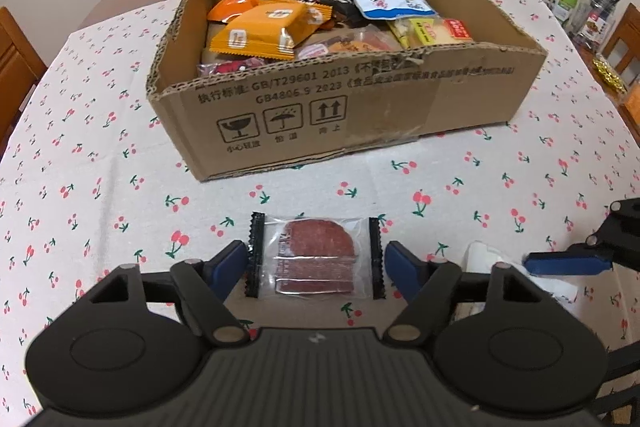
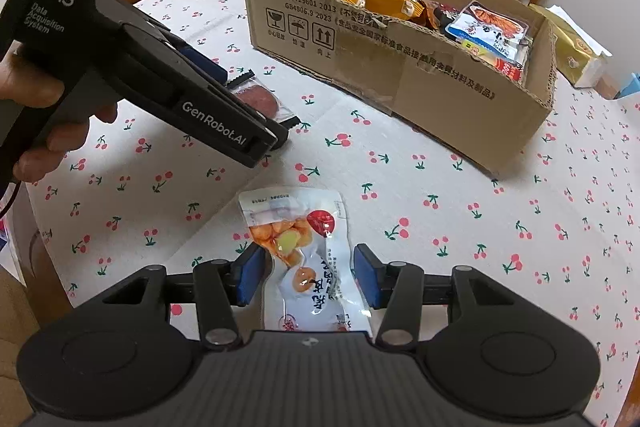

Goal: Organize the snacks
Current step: 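Close the left tool on the sliced-meat pack while the right tool grasps the egg-snack pouch, then carry both packs into the box and open the left tool, then the right tool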

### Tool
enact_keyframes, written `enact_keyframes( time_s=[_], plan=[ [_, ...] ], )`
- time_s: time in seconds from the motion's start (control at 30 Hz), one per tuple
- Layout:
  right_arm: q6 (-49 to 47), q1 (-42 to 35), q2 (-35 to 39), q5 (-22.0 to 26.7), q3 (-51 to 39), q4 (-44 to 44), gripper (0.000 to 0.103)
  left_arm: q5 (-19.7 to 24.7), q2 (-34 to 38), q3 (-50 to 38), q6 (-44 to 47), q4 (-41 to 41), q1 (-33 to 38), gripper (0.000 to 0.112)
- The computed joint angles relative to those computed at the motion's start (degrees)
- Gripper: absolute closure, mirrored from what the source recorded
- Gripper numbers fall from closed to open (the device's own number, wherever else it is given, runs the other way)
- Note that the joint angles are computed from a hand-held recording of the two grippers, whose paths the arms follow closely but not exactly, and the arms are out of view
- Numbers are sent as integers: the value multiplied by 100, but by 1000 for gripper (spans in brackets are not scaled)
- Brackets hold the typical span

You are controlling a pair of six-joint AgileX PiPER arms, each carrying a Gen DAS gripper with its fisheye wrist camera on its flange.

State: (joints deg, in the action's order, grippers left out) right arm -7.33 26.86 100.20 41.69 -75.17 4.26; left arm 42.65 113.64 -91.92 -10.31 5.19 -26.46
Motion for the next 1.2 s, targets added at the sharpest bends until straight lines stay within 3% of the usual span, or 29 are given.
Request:
enact_keyframes(
  time_s=[0.07, 0.27, 0.7, 0.93, 1.03, 1.13, 1.2],
  plan=[
    [32, 5, -19, -33, 28, -16, 56, 8, 2, -11, 9, -11, -2, 39],
    [68, -3, -21, 33, -19, 17, 57, 90, 8, -64, 188, -128, 21, 44],
    [15, -46, -33, -61, 81, 97, 47, 433, 13, -269, 788, -426, 147, 47],
    [-92, -15, -85, 10, 18, 139, 67, 634, -116, -298, 1158, -555, 188, 47],
    [-84, -6, -98, 80, -54, 96, 69, 695, -183, -292, 1334, -590, 201, 47],
    [-147, -58, -17, 216, -169, 195, 67, 713, -233, -261, 1469, -610, 211, 47],
    [-270, -113, 8, 296, -212, 368, 59, 730, -270, -240, 1546, -635, 228, 47]
  ],
)
